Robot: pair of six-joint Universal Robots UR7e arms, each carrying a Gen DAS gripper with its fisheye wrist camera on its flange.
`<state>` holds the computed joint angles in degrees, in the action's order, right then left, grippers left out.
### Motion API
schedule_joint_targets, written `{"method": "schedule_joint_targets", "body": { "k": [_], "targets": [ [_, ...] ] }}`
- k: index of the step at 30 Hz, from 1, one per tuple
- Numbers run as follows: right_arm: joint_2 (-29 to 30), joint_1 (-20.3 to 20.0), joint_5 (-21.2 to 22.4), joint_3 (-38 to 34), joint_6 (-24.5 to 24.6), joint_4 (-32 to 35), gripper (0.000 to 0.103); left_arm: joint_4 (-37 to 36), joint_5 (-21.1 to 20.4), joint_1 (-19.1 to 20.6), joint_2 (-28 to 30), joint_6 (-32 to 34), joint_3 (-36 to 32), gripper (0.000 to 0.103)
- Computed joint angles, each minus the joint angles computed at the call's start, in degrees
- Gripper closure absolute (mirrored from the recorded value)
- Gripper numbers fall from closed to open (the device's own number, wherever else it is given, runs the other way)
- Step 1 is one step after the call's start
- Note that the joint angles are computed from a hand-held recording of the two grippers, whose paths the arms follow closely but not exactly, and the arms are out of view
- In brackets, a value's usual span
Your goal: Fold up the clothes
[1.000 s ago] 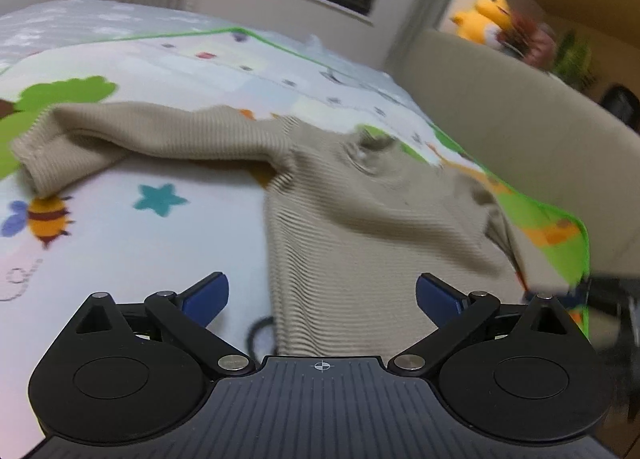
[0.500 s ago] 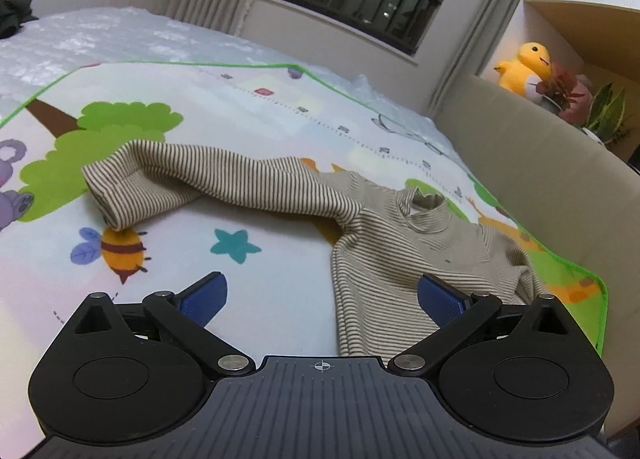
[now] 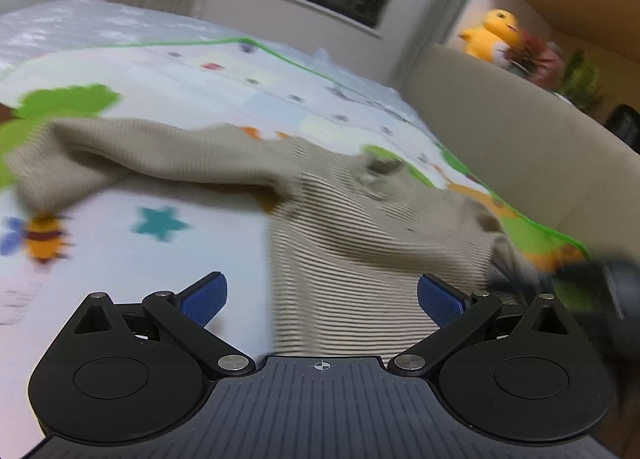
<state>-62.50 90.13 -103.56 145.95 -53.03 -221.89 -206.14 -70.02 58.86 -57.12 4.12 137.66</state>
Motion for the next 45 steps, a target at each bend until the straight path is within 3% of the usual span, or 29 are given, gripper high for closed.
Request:
{"method": "schedule_joint_targets", "body": {
  "k": [3, 5, 8, 13, 15, 16, 23, 27, 31, 33, 36, 39, 40, 41, 43, 45],
  "targets": [
    [1.2, -1.9, -0.17, -8.68, 4.42, 2.21, 0.09, -2.37, -5.15, 1.52, 4.86, 4.79, -1.49, 0.0],
    [4.48, -2.03, -0.24, -14.01, 2.22, 2.82, 0.088, -4.58, -5.11, 1.98, 7.66, 8.34, -1.75, 0.0],
    [7.95, -1.67, -1.1, -21.41, 0.96, 9.77, 0.074, -8.72, -6.83, 3.22, 10.95, 13.63, -1.61, 0.0],
    [15.39, -1.92, -1.87, -31.65, 8.0, 16.08, 0.072, -9.94, -12.71, 6.15, 10.8, 12.45, -1.83, 0.0],
    [17.47, -2.02, -4.08, -35.18, 8.75, 19.72, 0.076, -10.54, -14.28, 6.92, 10.83, 12.19, -1.85, 0.0],
    [17.65, -2.11, -4.19, -36.13, 8.68, 21.88, 0.101, -10.75, -14.83, 7.19, 10.88, 12.13, -1.87, 0.0],
    [20.13, -0.07, -2.67, -41.41, 2.49, 14.28, 0.1, -10.54, -18.1, 8.79, 10.3, 11.25, -2.03, 0.0],
    [21.07, 0.74, -7.1, -45.13, 0.59, 15.49, 0.098, -9.97, -18.66, 9.11, 10.02, 11.01, -2.17, 0.0],
    [14.71, -1.12, -3.37, -37.56, 2.94, 12.21, 0.097, -8.94, -19.6, 9.72, 9.81, 10.6, -2.72, 0.0],
    [9.21, -2.92, -1.56, -31.3, 5.83, 14.32, 0.096, -8.61, -19.65, 9.78, 9.76, 10.47, -2.92, 0.0],
    [3.17, -5.6, -2.78, -22.93, 5.86, 15.93, 0.09, -8.25, -19.19, 9.51, 9.89, 10.33, -3.25, 0.0],
    [-0.63, -8.3, -4.08, -13.57, 2.57, 5.09, 0.074, -7.77, -18.94, 9.48, 9.7, 10.31, -3.32, 0.0],
    [-1.84, -9.22, -4.32, -10.5, 1.38, 0.79, 0.059, -7.57, -18.79, 9.45, 9.68, 10.26, -3.4, 0.0],
    [-3.04, -10.1, -4.65, -7.46, 0.15, -3.8, 0.05, -7.37, -18.62, 9.41, 9.67, 10.2, -3.5, 0.0],
    [-5.41, -12.14, -4.99, -1.74, -2.02, -11.89, 0.05, -7.23, -17.91, 9.08, 9.6, 10.24, -3.36, 0.0],
    [-7.91, -13.96, -5.62, 3.07, -3.32, -15.91, 0.05, -7.11, -17.09, 8.66, 9.63, 10.21, -3.32, 0.0]
  ]
}}
